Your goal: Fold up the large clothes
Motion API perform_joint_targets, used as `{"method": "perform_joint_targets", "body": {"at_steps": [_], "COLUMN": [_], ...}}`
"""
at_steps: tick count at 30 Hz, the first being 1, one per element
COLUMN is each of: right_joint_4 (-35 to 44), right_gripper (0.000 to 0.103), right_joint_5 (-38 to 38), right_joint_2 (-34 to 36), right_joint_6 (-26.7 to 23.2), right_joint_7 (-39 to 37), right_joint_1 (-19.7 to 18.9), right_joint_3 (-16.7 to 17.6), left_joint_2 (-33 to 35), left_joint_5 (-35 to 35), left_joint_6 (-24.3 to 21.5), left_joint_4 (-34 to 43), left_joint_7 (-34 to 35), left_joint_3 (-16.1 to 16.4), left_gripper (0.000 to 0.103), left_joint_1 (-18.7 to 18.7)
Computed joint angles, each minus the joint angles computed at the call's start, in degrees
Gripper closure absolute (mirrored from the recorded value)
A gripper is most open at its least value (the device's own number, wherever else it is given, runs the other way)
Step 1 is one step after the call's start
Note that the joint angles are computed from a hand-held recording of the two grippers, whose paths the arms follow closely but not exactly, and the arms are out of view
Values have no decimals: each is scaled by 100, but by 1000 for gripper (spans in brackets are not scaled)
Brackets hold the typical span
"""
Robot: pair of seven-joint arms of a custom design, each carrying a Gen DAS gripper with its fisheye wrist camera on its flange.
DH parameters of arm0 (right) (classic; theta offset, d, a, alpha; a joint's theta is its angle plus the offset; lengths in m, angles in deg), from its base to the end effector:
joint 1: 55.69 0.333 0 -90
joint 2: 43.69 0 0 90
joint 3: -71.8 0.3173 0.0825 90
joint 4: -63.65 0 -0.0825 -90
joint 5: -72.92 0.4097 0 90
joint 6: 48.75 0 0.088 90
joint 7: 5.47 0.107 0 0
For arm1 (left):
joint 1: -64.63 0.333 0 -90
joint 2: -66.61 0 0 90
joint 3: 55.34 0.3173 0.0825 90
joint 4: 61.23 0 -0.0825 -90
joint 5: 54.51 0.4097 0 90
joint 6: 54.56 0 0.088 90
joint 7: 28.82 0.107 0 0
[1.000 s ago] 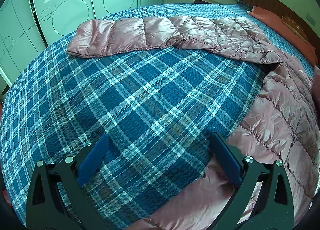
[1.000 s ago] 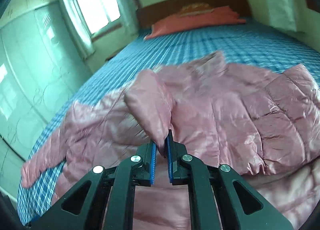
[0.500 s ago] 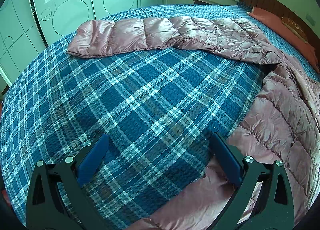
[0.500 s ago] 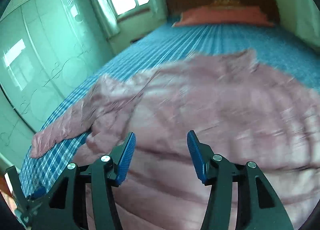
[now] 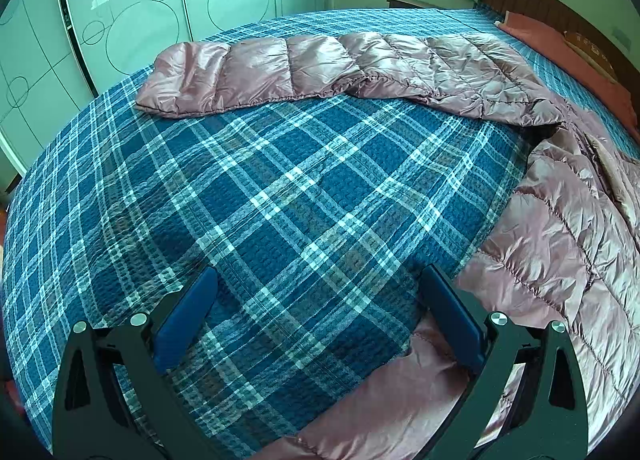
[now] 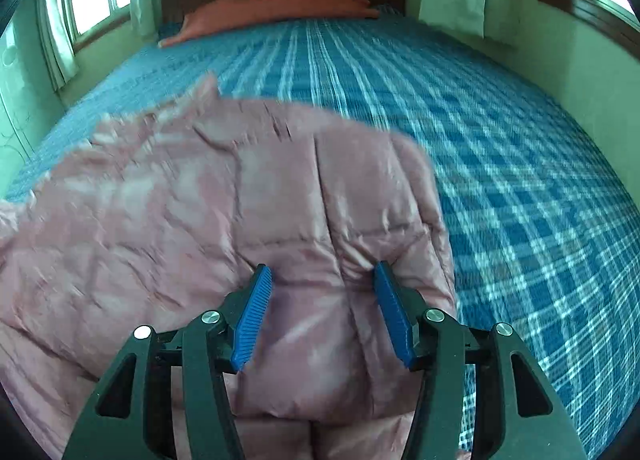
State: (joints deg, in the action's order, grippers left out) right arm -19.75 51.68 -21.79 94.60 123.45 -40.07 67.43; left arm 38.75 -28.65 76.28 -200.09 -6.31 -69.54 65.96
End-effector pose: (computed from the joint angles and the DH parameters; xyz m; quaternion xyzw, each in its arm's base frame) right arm 0.7299 0.1578 0.5382 -0.5744 0.7353 -0.2637 0.2446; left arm 0.4481 -0.0995 0.5079 -0.8712 0.3956 -0.1300 0.2601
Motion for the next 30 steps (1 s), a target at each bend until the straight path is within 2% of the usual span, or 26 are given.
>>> {"method": "perform_joint_targets", "body": {"at_steps": [2,4,6,7,9,11,18,20,22,23,26,28,29,30], "right_joint_4": [233,686,706,623,26,-309,-173,-206,-301,-329,-343,-312,-317,-329], "right_gripper": [49,46,46,46,46,46,40,39,38,38,35,34,34,34], "right_joint_5": [181,613,153,84,152,34,-208,-229,-254,-268,-322,-395,-423,-440], "right_joint_2": [179,569,559,481,88,-121,90,89,55,49,39,54,50,45], "right_joint_6": [-74,-388,-521,-500,14,218,95,201,341,388,392,345,345,362], "right_joint_7": [-47,-454,-288,-217,-90,88,216,242,286,300,319,351,365,379], "right_joint_1": [-72,-200,79,135,134,207,312,297,287,286,312,344,351,351], "right_joint_3": [41,178,-55,-75,15,17,-6,-6,-15,-18,-26,-45,-50,-52], "left_joint_2": [0,0,-1,-13,1,40,0,-212,-612,-812,-1000,-993,-938,-842], "left_joint_5": [4,1,4,3,15,20,-190,-484,-891,-1050,-1213,-1311,-1368,-1487], "left_joint_6": [4,4,3,34,44,-3,106,446,1181,1575,1916,2390,2631,2873], "left_joint_4": [-2,-3,-3,-29,-22,27,-16,-214,-651,-884,-1082,-1210,-1251,-1269], "left_joint_7": [-1,-1,-4,3,-18,-35,146,438,687,763,880,922,955,1050], "left_joint_3": [2,4,3,20,3,-24,133,376,691,832,942,1058,1115,1232], "left_gripper": [2,2,2,2,2,2,2,2,2,2,2,8,17,21], "left_joint_1": [1,-3,-4,-1,7,0,-85,-154,-163,-97,370,737,902,980]}}
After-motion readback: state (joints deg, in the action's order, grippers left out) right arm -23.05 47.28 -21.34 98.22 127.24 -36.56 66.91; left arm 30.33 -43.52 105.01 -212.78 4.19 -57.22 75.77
